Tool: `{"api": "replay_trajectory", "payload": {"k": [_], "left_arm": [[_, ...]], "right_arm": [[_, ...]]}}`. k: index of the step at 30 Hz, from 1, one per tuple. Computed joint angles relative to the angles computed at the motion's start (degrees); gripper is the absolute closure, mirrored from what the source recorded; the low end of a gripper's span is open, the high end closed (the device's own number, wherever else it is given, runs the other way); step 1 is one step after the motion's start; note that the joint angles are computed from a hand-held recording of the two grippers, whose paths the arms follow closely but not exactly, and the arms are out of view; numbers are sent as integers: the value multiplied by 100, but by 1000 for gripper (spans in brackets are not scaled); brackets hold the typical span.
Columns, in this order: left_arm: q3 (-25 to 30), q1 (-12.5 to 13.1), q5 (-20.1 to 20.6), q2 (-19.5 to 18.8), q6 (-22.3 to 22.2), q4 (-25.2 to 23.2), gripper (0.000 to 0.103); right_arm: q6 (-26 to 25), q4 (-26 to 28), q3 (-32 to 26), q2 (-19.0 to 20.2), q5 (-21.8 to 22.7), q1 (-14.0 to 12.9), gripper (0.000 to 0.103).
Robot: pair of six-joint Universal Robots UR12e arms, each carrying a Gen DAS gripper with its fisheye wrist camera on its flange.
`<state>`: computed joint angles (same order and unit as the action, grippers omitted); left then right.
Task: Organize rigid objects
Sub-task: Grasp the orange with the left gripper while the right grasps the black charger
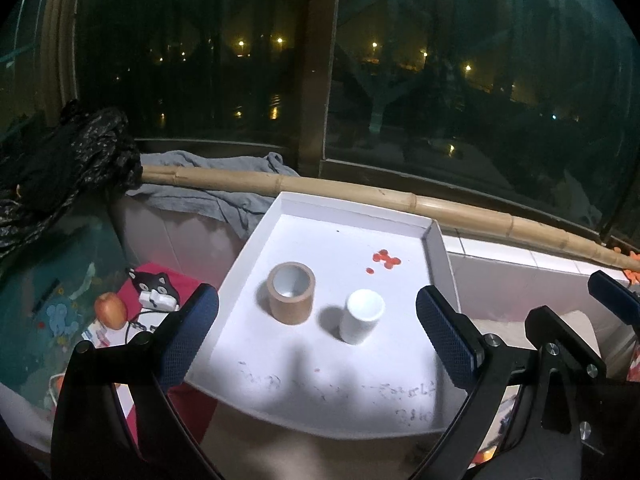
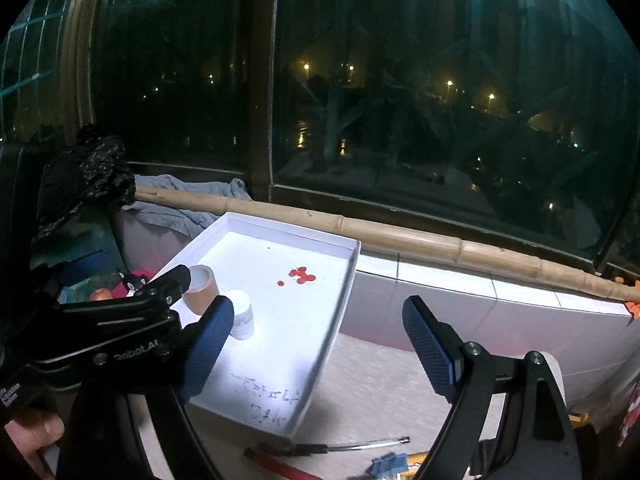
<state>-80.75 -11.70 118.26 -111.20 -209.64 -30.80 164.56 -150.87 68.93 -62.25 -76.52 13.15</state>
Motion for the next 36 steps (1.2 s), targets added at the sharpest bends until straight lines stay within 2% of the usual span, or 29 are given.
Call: {"api": "replay_trajectory", "payload": {"k": [5, 10, 13, 15, 21, 25, 28, 30, 36], "left_arm": [[24, -165, 89, -16, 109, 18, 3], [-77, -354, -14, -6, 368, 214, 3], [-187, -485, -21, -25, 726, 538, 3], [-196, -575, 35, -47, 940, 536, 3], [-422, -692, -516, 29, 757, 380, 3], [-572, -730, -916, 57, 650, 134, 3], [-621, -760, -1091, 41, 479, -5, 3], [-648, -776, -1157, 25, 423, -7, 3], [-613, -875, -1052, -52, 629, -61, 3]], "right_arm": [[-13, 25, 107, -90, 175, -140, 16], [172, 6, 184, -156, 373, -410, 16], [444, 47, 169, -136, 429, -627, 16], [581, 130, 150, -116, 486, -754, 16], [802, 283, 255, -98, 433, -1101, 16], [643, 504, 393, -115, 512, -1264, 16], [454, 885, 459, -100, 625, -1368, 17], [257, 1224, 511, -101, 844, -1421, 17], [-40, 1424, 641, -147, 1103, -1399, 24]]}}
